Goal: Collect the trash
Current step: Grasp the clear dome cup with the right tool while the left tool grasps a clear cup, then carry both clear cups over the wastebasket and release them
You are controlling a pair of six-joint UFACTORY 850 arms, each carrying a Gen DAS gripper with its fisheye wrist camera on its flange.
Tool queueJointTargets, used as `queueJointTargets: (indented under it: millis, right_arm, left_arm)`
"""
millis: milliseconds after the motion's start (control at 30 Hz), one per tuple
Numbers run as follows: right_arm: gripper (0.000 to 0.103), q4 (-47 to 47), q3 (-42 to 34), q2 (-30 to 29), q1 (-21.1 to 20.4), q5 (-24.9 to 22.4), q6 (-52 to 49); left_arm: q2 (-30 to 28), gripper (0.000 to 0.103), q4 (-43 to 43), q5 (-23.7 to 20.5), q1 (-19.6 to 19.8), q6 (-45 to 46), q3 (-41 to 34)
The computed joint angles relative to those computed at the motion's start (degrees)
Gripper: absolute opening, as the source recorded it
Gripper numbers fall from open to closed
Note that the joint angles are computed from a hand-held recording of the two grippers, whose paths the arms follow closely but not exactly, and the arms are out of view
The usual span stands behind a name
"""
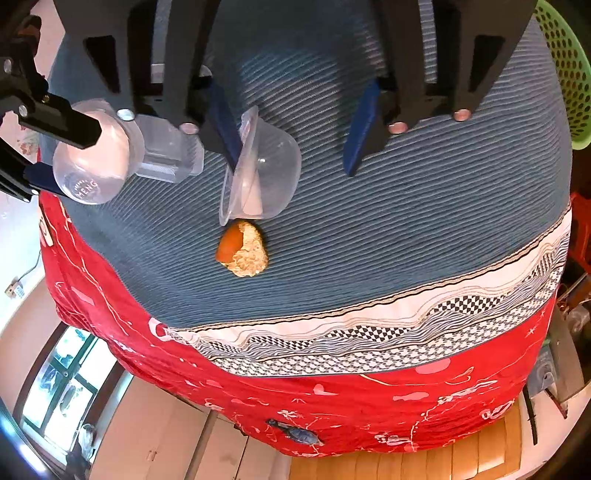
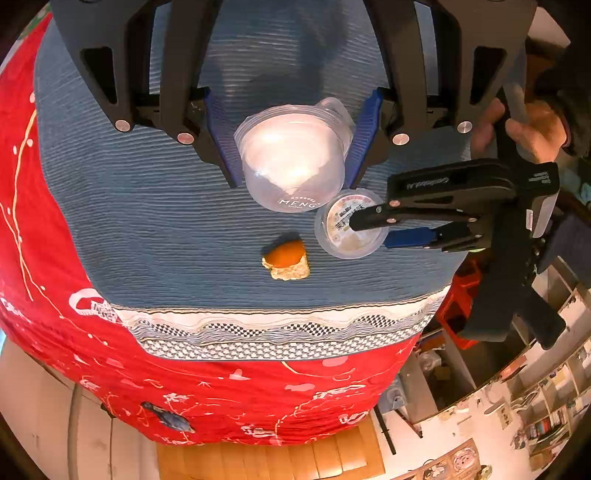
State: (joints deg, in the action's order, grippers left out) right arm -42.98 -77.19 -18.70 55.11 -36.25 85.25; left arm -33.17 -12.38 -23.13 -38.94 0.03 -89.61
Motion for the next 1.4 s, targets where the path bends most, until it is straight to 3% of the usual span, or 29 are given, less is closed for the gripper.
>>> queueJointTargets:
  millis: [100, 233, 633, 833, 1033, 1400]
  right_arm:
    - [0.057, -0.1, -0.1, -0.1, 0.2, 0.1, 0.3]
    - [0.057, -0.4, -0.4, -0.2, 0.5, 0.0, 0.9]
    - [0.057, -1.1, -5.7, -3.1, 2.9, -0.5, 0.5]
    - [0.057, 0.0, -11.0, -6.6, 4.0, 0.1, -2.1]
    - [0.057, 3.3, -18.2, -11.5, 4.5, 1.3, -7.3]
    - [0.057, 12.8, -36.7, -23.5, 5.5, 0.2, -21.1]
  left_arm:
    - [0.2, 0.03, 1.6, -0.2, 0.0, -1.5, 0.1]
    - [1.7, 0.025, 3.3, 1.2, 0.2, -4.1, 1.9]
    - [13.7, 0.022, -0.4, 7.7, 3.5, -3.7, 14.1]
    - [20.3, 0.022, 4.1, 10.0, 6.4, -9.6, 20.8]
    - [27.2, 0.022, 16.7, 11.1, 11.0, -22.5, 27.8]
    - [30.6, 0.022, 17.9, 9.6, 21.4, -25.1, 33.2]
